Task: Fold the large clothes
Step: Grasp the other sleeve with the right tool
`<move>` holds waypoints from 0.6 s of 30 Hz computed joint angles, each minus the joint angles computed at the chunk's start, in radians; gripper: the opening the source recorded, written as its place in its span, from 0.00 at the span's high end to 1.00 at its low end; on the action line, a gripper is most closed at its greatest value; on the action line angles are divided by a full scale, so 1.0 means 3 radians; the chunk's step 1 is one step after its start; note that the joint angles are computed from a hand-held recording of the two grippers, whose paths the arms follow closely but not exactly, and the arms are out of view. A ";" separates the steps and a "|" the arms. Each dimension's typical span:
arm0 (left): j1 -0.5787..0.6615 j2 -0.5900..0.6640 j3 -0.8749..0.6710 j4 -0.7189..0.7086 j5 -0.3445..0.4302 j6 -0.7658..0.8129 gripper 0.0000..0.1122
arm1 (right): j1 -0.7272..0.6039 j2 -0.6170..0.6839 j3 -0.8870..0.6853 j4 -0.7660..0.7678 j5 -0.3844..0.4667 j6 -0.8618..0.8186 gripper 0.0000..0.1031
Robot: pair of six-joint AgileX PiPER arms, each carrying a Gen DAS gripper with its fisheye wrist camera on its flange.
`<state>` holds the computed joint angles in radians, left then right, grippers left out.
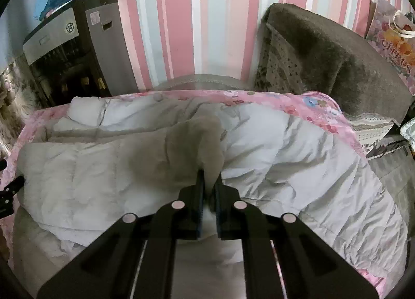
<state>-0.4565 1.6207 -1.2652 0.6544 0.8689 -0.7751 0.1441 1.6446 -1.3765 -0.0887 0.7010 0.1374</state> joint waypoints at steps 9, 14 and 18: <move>0.0018 0.0357 -0.0191 0.0234 0.0054 0.0028 0.41 | 0.0059 0.0043 0.0028 -0.0001 0.0031 0.0052 0.93; 0.0093 0.0335 -0.0184 0.0102 -0.0007 0.0061 0.41 | 0.0091 0.0110 -0.0035 -0.0152 0.0076 0.0147 0.93; 0.0131 0.0286 -0.0172 -0.0008 -0.0034 0.0082 0.40 | 0.0131 0.0147 -0.0049 -0.0293 0.0090 0.0235 0.93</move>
